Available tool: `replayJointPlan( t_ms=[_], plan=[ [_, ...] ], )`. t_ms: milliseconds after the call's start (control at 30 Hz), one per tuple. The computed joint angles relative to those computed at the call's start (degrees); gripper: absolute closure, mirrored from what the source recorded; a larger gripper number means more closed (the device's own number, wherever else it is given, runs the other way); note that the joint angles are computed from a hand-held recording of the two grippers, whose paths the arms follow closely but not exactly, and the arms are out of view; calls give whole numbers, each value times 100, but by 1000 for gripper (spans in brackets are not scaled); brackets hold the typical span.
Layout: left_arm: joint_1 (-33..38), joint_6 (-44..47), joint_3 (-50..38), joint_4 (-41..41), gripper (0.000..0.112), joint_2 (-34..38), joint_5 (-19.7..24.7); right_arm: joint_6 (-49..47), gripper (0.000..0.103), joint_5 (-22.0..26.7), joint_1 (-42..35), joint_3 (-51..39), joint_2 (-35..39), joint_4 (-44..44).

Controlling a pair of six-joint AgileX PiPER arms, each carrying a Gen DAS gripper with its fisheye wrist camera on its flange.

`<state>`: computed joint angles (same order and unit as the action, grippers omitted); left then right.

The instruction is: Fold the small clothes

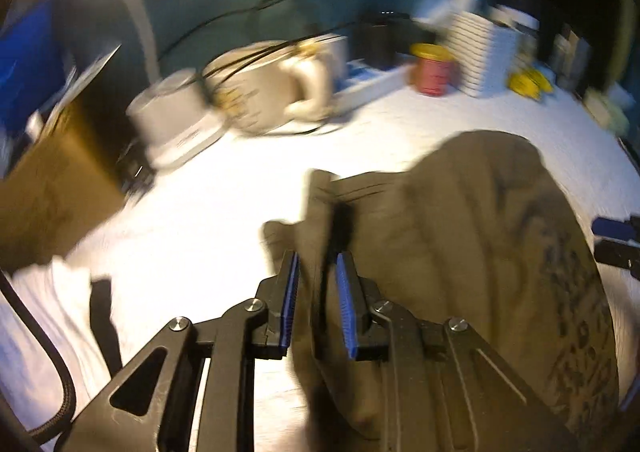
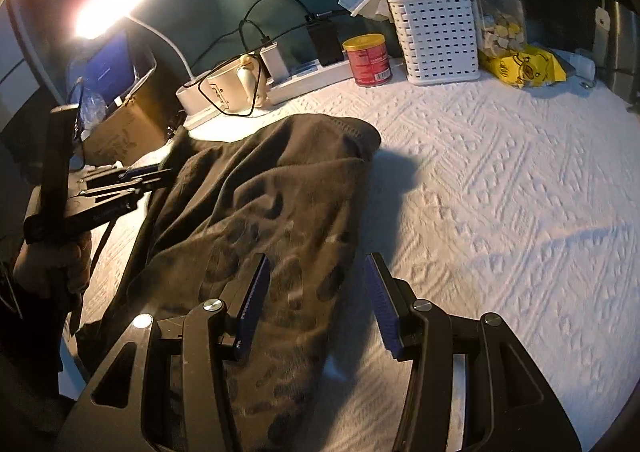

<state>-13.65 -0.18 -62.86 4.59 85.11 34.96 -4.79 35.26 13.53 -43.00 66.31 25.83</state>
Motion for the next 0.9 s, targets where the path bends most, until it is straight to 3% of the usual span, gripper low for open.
replayJointPlan(
  t_ms=[100,167,233,367,433,600,733,833,900],
  plan=[
    [572,263,-76,-535,93,174,175,149,51,-46,106,-164,274,-130],
    [932,789,-53,-1311,93,126,286,368,51,-72,218,-300,435,-364],
    [1095,1063,-41,-1711,86,8,339,565,51,-68,285,-439,543,-568],
    [1032,1603,42,-2346,49,-353,237,785,51,-70,281,-615,671,-806],
    [871,2077,-49,-2764,42,-324,296,834,51,-70,222,-683,716,-881],
    [388,2338,-222,-2871,42,164,383,696,51,-64,-148,-862,887,-738],
    [229,2596,-227,-3059,45,396,377,39,51,-224,-586,-986,1158,16],
    [204,2720,-247,-3116,61,522,362,-374,51,-277,-778,-1122,1505,523],
    [191,2816,-148,-3169,81,466,207,-682,51,-296,-869,-1229,1764,888]
  ],
)
